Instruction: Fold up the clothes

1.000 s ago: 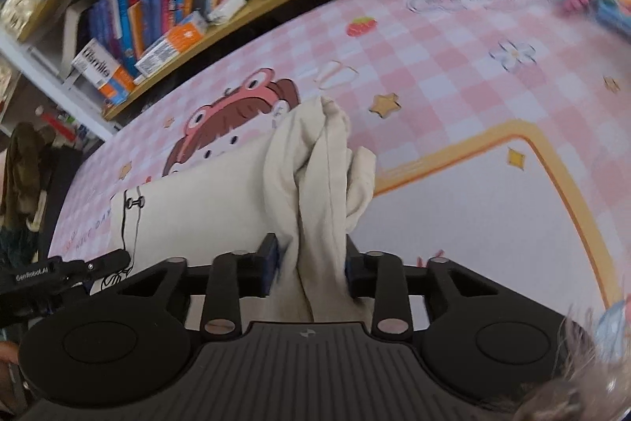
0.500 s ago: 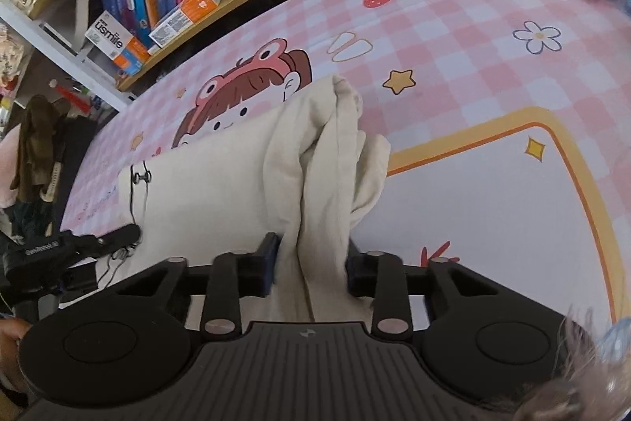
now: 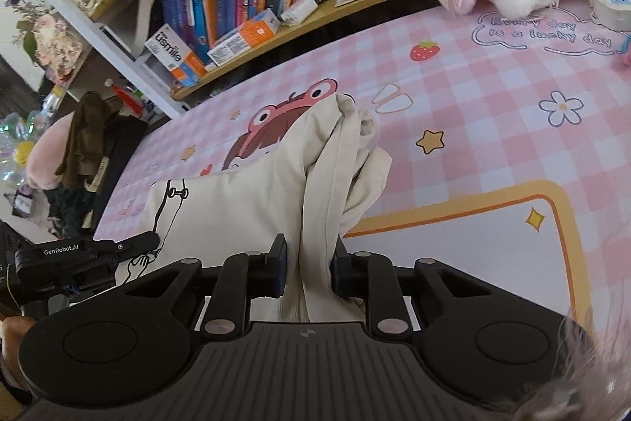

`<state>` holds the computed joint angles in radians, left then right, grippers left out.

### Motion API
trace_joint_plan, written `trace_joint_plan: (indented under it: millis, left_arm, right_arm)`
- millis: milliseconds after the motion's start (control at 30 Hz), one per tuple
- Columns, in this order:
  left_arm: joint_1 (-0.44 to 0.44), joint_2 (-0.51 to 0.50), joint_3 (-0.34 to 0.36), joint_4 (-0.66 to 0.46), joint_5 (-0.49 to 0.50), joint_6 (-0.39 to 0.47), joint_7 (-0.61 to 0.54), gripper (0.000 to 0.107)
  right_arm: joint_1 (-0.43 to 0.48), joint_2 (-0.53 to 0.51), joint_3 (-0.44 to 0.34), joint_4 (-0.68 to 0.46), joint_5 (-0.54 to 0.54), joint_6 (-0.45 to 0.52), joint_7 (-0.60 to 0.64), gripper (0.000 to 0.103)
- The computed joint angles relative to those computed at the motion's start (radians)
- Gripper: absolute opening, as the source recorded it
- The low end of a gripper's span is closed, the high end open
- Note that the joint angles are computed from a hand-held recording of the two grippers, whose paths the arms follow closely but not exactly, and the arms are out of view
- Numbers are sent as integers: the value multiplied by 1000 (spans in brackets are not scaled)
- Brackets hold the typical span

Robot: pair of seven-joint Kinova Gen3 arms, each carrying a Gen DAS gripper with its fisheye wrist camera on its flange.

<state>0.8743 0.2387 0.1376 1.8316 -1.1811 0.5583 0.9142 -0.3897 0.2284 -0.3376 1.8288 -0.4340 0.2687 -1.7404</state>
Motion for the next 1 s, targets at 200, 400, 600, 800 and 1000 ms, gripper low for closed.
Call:
trace_joint_plan:
  millis: [200,400,600,800,1000]
  left_arm:
    - [32,14,16,-40,16,77,-3,12]
    - [60,31,23,-82,35,134,-31,12]
    - [84,48,19,-118,51,169,-53,12]
    - [96,56,10,-136,61,182,-66,12]
    - [97,59,0,-139,57,170,-68,12]
  right_arm:
    - [133,3,-111,12,-135,5,188,19]
    - [200,-1,-153,34,-276,13,363,19]
    - [235,-10,-159,63,-423,21,523,19]
    - [242,-14,-141,83,-554,35,657,19]
    - [195,-19,-77,84,-600,48,702,19]
